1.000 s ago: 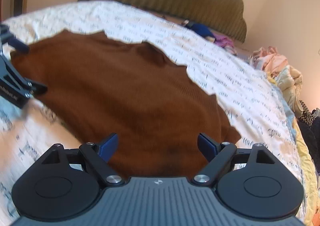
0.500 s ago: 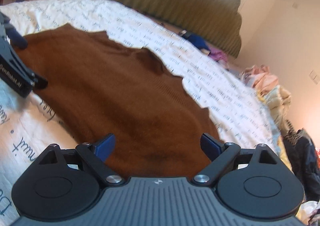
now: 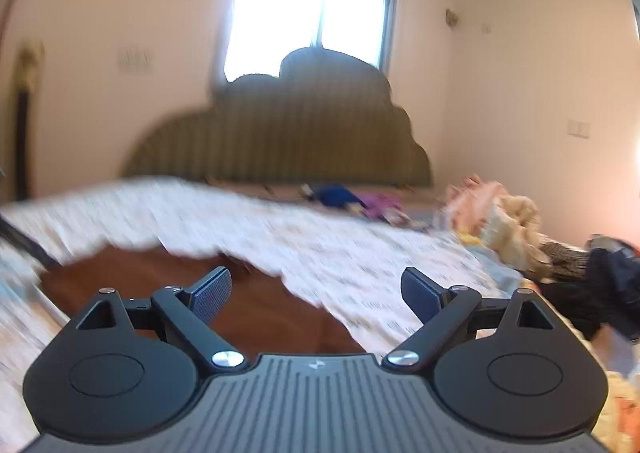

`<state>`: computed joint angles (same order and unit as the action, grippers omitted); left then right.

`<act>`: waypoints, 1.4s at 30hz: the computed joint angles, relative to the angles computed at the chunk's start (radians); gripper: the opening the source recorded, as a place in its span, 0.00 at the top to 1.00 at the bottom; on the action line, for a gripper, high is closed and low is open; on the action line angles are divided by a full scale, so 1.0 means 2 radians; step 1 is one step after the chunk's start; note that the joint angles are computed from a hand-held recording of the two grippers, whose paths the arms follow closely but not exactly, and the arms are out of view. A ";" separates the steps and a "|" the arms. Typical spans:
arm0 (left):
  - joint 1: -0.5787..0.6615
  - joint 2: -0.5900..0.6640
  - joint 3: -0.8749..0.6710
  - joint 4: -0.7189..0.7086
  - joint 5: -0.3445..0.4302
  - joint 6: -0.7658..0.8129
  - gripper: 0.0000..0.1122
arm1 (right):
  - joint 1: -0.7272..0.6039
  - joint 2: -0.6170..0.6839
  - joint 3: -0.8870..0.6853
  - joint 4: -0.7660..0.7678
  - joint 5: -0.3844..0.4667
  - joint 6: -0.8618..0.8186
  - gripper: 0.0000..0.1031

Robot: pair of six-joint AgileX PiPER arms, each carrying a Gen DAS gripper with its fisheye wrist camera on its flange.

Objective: Fold small clothes

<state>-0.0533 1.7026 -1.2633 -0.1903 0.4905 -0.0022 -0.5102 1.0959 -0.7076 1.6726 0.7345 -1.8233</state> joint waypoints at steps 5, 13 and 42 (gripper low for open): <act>0.029 0.017 0.011 -0.189 0.024 0.162 0.09 | -0.085 0.122 -0.095 -0.115 0.206 0.248 0.00; 0.055 0.040 0.000 -0.319 0.059 0.261 0.23 | 0.014 0.299 -0.106 -0.176 0.128 0.439 0.00; 0.005 -0.090 0.123 -0.178 0.016 0.125 0.51 | 0.051 0.178 -0.040 -0.270 -0.059 0.504 0.81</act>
